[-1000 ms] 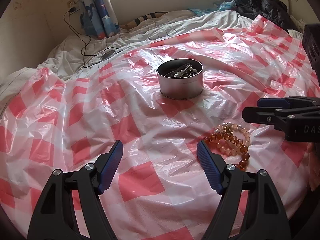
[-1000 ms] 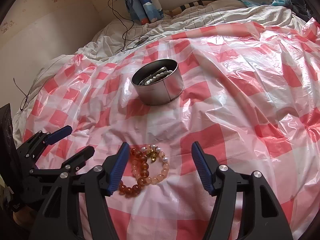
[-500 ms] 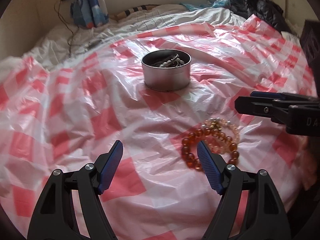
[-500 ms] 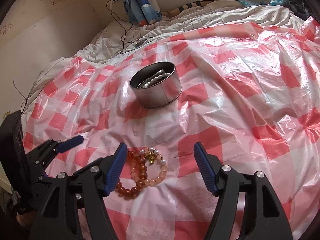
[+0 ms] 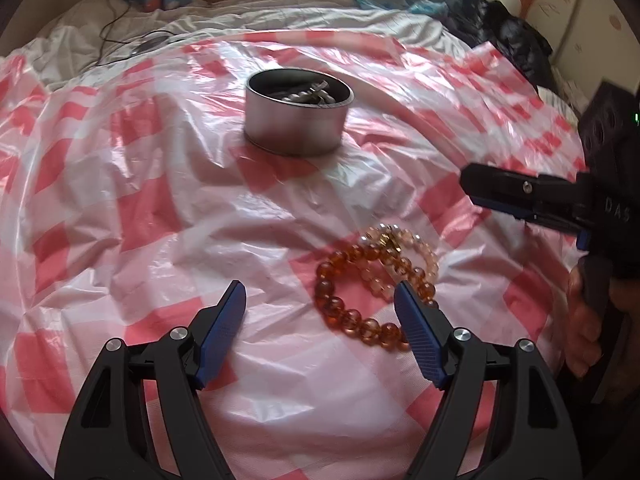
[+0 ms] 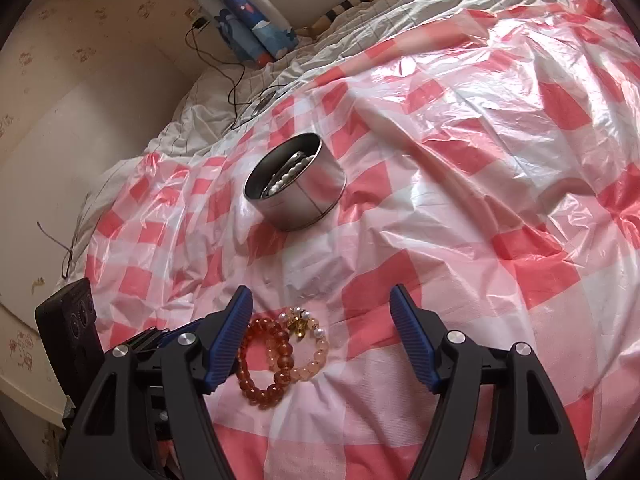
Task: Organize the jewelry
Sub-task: 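Move both grippers back toward the amber and pink bead bracelets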
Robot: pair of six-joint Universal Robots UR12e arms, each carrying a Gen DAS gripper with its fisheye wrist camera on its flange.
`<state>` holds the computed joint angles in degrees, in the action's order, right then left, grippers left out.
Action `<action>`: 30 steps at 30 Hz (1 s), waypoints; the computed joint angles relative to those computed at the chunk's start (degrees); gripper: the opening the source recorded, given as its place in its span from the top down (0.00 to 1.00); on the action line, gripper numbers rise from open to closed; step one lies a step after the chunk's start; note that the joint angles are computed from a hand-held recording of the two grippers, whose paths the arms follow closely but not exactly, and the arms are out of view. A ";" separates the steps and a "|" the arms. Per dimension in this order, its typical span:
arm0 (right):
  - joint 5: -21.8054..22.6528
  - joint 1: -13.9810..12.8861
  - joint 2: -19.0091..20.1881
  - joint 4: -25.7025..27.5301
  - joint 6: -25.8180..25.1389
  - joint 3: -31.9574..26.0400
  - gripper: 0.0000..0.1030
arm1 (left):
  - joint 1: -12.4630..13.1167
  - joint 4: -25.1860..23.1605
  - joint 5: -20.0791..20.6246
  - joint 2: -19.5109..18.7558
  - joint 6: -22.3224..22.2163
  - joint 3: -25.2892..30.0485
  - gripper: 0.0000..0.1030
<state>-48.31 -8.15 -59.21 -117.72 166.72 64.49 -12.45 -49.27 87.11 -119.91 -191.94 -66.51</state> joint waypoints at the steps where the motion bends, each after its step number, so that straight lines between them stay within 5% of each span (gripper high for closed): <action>1: -0.60 0.17 -0.10 0.10 -0.67 0.03 0.33 | -0.12 -0.48 0.10 -0.20 0.49 0.32 0.29; 5: -1.93 0.48 -0.15 0.01 -1.65 -0.06 0.33 | -0.59 -1.03 0.95 -0.68 2.60 0.87 0.30; 7: -2.97 0.65 -0.23 -0.54 -1.98 0.02 0.33 | -0.60 -0.99 1.55 -0.64 2.69 0.75 0.47; 9: -4.42 0.90 -0.29 -1.19 -2.63 0.12 0.33 | -0.39 -1.92 2.84 -0.58 2.08 0.84 0.75; 10: -5.69 1.15 -0.45 -1.83 -3.23 0.33 0.33 | -0.08 -2.15 2.71 -0.45 1.14 0.73 0.78; 13: -10.06 2.13 -1.00 -4.45 -6.13 1.23 0.33 | 0.00 -2.20 6.46 -0.15 -0.30 0.37 0.80; 16: -15.86 3.62 -1.82 -8.08 -11.29 2.88 0.33 | 0.41 -1.53 5.10 0.12 -0.71 -0.16 0.80; 19: -21.27 5.16 -2.65 -11.98 -17.39 5.05 0.33 | 0.16 -1.63 3.76 -0.14 1.25 -0.03 0.66; 22: -23.06 5.87 -2.85 -13.60 -20.92 6.08 0.34 | -0.43 -1.88 5.23 -0.37 2.86 0.29 0.65; 24: -23.01 6.08 -2.68 -13.44 -22.41 6.09 0.40 | -0.15 -2.29 5.39 -0.11 1.56 0.13 0.80; 27: -25.22 6.67 -2.16 -12.04 -23.90 5.55 0.55 | 0.05 -2.61 9.13 0.39 -1.07 -0.39 0.83; 30: -27.41 6.77 -1.80 -12.86 -23.12 5.39 0.66 | 0.68 -2.61 8.37 0.83 -2.91 -1.04 0.83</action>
